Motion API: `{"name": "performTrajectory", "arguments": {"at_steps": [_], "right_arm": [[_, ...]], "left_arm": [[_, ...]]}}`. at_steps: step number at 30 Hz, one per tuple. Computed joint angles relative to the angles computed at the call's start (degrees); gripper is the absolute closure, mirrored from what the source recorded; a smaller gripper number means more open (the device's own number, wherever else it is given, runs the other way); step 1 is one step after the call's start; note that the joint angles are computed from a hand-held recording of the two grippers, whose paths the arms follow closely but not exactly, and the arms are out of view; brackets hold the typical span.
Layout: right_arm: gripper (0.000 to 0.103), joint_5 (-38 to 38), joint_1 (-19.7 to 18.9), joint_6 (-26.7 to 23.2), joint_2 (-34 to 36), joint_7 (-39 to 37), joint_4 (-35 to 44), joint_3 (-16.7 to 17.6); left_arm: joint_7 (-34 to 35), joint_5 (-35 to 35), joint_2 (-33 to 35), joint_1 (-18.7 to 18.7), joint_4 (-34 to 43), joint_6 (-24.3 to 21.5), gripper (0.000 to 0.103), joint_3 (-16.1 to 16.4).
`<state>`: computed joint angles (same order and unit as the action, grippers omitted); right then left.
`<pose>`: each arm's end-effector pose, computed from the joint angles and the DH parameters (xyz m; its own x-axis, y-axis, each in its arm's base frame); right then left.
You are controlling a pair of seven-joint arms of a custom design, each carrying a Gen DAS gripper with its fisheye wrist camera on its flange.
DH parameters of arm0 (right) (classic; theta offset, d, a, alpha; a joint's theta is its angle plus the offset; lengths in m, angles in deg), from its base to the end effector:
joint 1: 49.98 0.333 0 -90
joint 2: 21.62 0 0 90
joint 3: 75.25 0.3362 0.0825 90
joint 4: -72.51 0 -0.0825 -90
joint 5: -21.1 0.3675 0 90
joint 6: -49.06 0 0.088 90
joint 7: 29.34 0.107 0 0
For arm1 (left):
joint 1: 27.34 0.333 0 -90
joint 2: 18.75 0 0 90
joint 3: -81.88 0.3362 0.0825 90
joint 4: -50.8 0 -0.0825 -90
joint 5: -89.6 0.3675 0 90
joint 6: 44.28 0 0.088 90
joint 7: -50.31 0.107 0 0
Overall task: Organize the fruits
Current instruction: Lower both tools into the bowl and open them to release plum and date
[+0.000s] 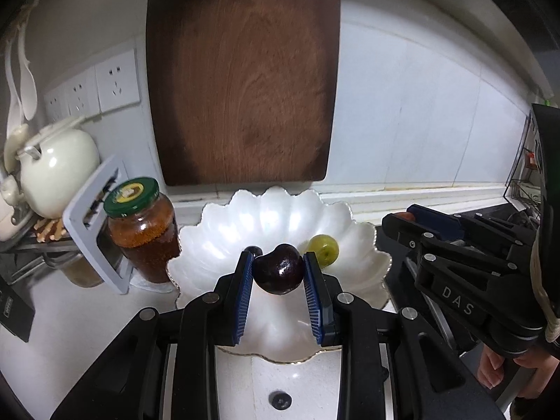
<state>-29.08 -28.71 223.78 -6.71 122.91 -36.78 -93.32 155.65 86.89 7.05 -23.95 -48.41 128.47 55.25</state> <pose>0.6315 0.1133 0.4777 -0.1170 -0.9919 -0.0492 -0.5831 0.1087 -0.8051 0.6669 -0.2205 0.4760 -0.4881 -0.8723 0.0290 -0.5584 0.2866 -0.7785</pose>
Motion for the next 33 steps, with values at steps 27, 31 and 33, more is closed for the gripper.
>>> {"name": "performTrajectory", "arguments": {"at_steps": [27, 31, 33], "right_arm": [[0.074, 37.13, -3.66, -13.27, 12.62, -35.91, 11.83, 6.68], [0.072, 38.32, -3.84, -14.38, 13.04, -37.30, 12.41, 6.93], [0.065, 38.10, -3.23, -14.28, 12.85, -36.89, 12.11, 6.26]], "left_arm": [[-8.97, 6.06, 14.36, -10.46, 21.81, -21.14, 0.074, 11.15], [-8.48, 6.62, 14.87, -10.90, 22.86, -22.75, 0.071, 11.46], [-9.35, 7.27, 14.55, -11.46, 22.45, -21.89, 0.055, 12.28]]}}
